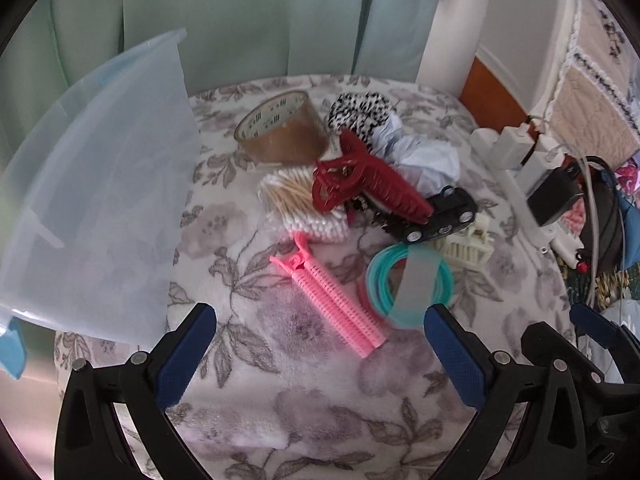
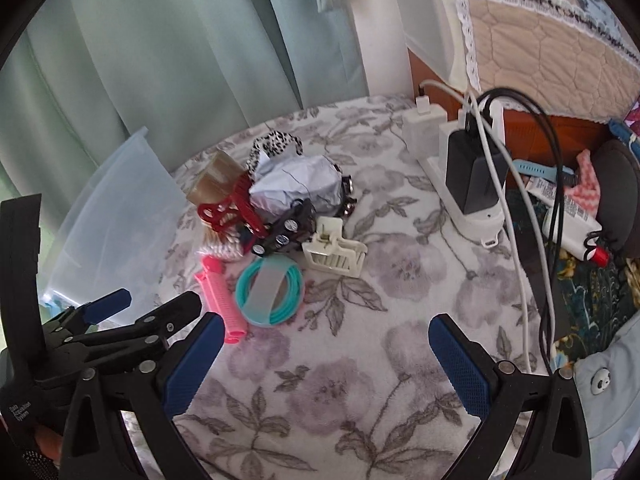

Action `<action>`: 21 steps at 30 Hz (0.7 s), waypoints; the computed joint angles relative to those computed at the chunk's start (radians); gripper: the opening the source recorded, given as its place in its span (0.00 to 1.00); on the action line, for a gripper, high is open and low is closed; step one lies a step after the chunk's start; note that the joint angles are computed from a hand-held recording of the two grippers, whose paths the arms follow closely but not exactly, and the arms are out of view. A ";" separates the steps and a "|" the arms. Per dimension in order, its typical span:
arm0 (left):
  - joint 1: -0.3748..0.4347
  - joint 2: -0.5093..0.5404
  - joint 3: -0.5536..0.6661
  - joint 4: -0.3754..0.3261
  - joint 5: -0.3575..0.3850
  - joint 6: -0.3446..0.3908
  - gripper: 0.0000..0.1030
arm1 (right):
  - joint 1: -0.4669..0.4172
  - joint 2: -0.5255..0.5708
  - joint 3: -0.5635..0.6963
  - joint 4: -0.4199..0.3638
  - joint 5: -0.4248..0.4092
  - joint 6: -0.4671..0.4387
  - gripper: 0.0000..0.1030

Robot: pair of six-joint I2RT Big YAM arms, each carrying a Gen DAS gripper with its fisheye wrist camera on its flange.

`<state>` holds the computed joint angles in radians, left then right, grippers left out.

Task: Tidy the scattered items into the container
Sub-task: 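Grasp the pink hair roller clips with the left tool while the right tool grasps the white clip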

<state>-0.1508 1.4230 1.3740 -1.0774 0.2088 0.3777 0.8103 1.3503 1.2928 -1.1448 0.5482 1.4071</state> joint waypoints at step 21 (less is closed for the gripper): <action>-0.007 0.139 0.059 -0.027 0.006 -0.110 1.00 | -0.124 0.043 -0.076 0.142 -0.064 -0.137 0.80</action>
<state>-0.1577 1.5624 1.4335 -1.1049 0.2145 0.2676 0.6864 1.3931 1.2171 -1.0026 0.4839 1.2702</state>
